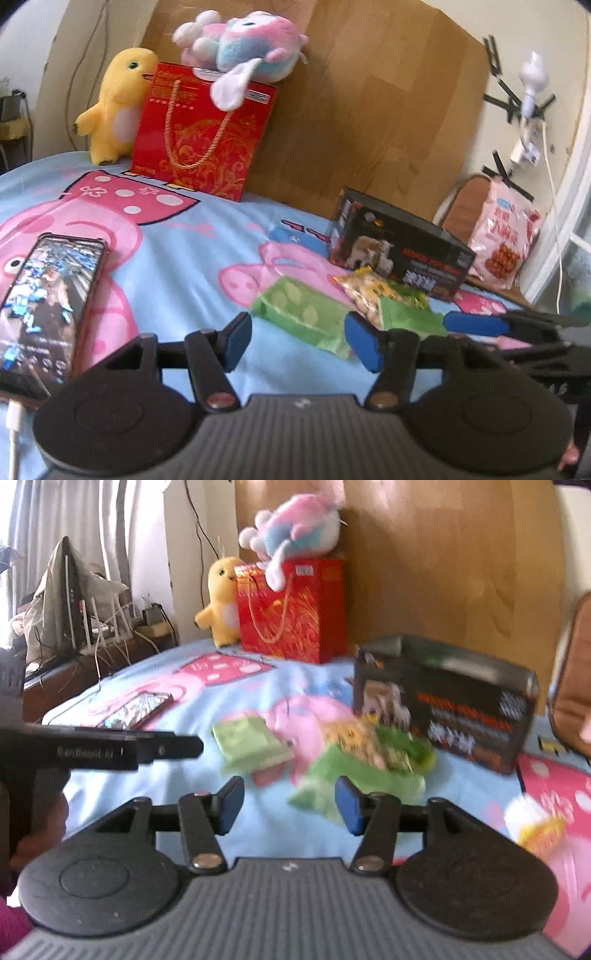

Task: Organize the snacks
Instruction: 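Lift the pastry into the black tin and open the left gripper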

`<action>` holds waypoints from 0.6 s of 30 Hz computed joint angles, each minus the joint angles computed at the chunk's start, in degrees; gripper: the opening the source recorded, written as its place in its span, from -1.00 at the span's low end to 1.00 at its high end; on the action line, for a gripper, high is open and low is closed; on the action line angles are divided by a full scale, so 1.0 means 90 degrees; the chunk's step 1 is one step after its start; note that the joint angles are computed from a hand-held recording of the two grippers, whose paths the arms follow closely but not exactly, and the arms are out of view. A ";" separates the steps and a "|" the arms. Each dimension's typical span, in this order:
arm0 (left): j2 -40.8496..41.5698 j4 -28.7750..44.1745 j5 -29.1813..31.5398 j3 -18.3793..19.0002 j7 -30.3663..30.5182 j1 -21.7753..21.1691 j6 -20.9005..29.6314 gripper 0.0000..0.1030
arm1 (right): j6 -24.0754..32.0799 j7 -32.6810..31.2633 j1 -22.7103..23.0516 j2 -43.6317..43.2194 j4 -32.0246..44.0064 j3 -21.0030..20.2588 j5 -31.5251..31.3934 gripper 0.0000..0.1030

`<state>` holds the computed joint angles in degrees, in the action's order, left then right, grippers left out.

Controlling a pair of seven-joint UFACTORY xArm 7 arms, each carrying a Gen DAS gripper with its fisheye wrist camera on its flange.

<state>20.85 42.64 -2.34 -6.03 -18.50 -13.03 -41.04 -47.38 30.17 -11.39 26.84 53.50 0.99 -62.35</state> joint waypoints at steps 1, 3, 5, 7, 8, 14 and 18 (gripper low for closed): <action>-0.0029 0.0003 0.0083 -0.0003 -0.0091 0.0090 0.0009 0.11 | 0.0078 0.0002 0.0048 0.0026 0.0072 0.0025 0.0027 0.22; -0.0070 0.0082 0.0179 0.0038 -0.0158 0.0210 0.0103 0.11 | 0.0217 0.0244 0.0061 0.0104 0.0282 0.0097 -0.0196 0.22; -0.0061 0.0265 0.0179 0.0094 -0.0080 0.0231 0.0299 0.11 | 0.0267 0.0429 0.0101 0.0194 0.0465 0.0134 -0.0456 0.22; -0.0008 0.0488 0.0261 0.0096 -0.0034 0.0273 0.0530 0.11 | 0.0354 0.0466 0.0215 0.0258 0.0600 0.0132 -0.0626 0.22; 0.0060 0.0640 0.0401 0.0063 -0.0052 0.0338 0.0640 0.11 | 0.0393 0.0488 0.0264 0.0270 0.0637 0.0128 -0.0685 0.22; 0.0609 0.1521 0.1131 -0.0294 -0.0351 0.0780 0.1400 0.05 | 0.0710 0.1439 0.0550 0.0472 0.1257 0.0063 -0.1584 0.19; 0.0923 0.1900 0.1941 -0.0949 -0.0936 0.1552 0.2058 -0.11 | 0.1036 0.2447 0.0802 0.0687 0.1808 -0.0135 -0.2149 0.18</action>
<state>29.16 59.74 15.13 -14.57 -26.93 0.94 -22.51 -38.06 52.19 -4.17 33.02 69.78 -0.23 -81.68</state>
